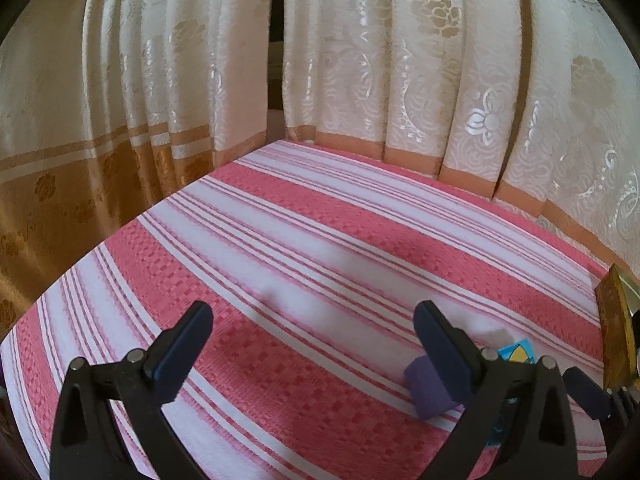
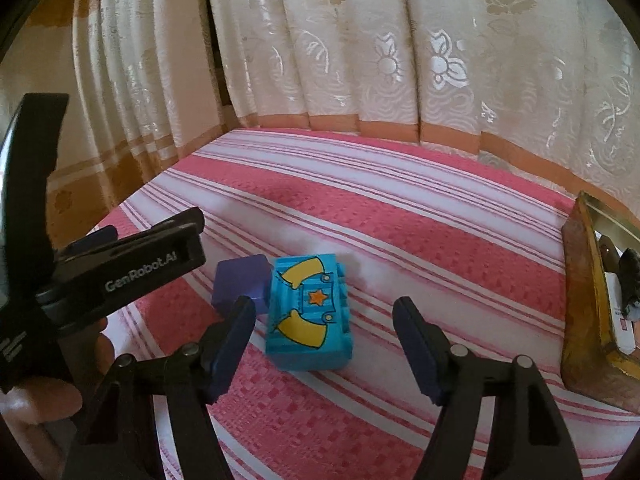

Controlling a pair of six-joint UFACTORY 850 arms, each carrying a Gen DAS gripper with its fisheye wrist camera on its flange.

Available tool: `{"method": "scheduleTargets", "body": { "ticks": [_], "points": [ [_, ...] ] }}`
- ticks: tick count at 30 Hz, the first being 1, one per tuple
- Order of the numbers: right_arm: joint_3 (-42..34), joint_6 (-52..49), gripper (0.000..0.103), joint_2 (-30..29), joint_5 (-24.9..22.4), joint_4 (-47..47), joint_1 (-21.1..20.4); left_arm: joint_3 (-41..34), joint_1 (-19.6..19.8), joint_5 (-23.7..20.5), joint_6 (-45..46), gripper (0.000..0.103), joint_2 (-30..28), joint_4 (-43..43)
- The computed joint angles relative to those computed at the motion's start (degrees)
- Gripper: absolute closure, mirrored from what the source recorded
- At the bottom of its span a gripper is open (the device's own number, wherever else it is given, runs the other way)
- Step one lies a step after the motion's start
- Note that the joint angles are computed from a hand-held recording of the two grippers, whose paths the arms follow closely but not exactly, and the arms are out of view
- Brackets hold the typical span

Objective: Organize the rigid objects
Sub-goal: 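Grasp the purple block with the left tool while the right tool grasps the blue block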

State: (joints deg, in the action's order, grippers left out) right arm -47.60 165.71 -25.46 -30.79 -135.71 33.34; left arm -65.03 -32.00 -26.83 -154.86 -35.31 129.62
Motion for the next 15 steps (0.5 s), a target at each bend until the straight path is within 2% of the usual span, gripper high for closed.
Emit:
{"method": "scheduleTargets", "body": {
  "ticks": [4,9,13,15],
  "points": [
    [-1.12,-1.84,0.03,-0.74,2.04,0.68,-0.27,0.04,-0.23,-0.27,0.36,0.002,0.01,-0.41],
    [-4.7,-10.73,0.056,-3.05,8.23,10.35,-1.6,0.07,-0.48,-0.51,0.66,0.002,0.08,0.9],
    [-3.93,-7.89,0.058,-2.66,7.04,9.42,-1.94,-0.03,-0.62,-0.22,0.27,0.002,0.05,1.89],
    [-2.13,-1.36,0.058,-1.61,5.39,6.68,-2.69,0.41,-0.59,-0.09,-2.81,0.001,0.32,5.57]
  ]
}}
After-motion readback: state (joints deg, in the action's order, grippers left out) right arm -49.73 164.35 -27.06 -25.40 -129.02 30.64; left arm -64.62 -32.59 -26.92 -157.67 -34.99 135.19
